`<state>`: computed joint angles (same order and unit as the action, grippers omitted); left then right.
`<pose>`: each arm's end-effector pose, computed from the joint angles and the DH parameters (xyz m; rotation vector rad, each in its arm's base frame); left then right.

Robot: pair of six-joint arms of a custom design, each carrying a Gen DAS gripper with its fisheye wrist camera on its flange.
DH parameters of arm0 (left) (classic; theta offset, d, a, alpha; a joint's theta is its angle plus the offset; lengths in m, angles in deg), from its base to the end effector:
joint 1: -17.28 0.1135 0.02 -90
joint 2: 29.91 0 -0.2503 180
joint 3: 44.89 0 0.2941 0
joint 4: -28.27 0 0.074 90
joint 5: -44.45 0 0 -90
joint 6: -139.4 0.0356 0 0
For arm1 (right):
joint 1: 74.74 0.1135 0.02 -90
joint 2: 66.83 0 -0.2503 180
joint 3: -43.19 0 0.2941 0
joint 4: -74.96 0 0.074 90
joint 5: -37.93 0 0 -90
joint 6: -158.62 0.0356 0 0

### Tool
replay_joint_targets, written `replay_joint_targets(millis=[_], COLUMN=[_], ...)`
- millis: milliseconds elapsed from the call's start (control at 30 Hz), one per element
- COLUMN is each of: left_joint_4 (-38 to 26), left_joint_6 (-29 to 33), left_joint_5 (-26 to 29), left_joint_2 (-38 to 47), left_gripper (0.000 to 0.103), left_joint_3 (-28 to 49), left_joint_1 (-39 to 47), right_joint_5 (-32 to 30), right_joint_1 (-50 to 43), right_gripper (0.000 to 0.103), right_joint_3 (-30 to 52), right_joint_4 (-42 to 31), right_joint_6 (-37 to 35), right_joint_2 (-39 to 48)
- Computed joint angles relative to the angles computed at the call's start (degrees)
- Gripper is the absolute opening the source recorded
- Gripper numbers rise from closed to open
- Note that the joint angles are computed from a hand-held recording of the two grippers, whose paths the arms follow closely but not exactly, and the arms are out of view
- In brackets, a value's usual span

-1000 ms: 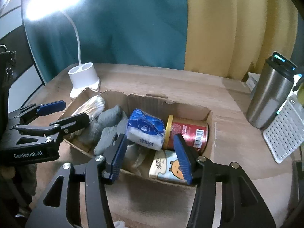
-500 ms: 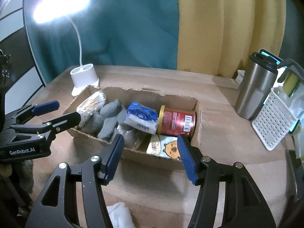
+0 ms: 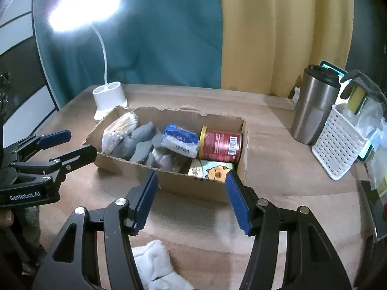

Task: Organize objects
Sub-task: 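Withdraw both grippers from the box and move the right gripper to the white towel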

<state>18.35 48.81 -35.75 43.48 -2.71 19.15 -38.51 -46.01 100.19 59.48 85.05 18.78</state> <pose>0.2822 0.0032 0.1292 0.0399 2.2824 -0.1840 0.2996 0.1547 0.1467 -0.1320 2.3130 0.1223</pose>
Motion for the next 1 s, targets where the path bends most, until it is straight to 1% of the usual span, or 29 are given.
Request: replay_joint_targets(millis=[567, 1000], left_joint_4=[-1.7, -2.5], left_joint_6=[0.1, 0.6], left_joint_5=[0.2, 1.2], left_joint_2=[-7.5, -12.0], left_gripper=[0.089, 0.089], left_joint_3=[-5.8, -9.7], left_joint_1=[-1.0, -0.8], right_joint_5=[3.0, 4.9], right_joint_1=[2.8, 5.4], right_gripper=[0.061, 0.061], right_joint_3=[-6.3, -9.9], right_joint_4=[-0.6, -1.0], right_joint_6=[3.2, 6.2], right_joint_2=[-5.8, -7.9])
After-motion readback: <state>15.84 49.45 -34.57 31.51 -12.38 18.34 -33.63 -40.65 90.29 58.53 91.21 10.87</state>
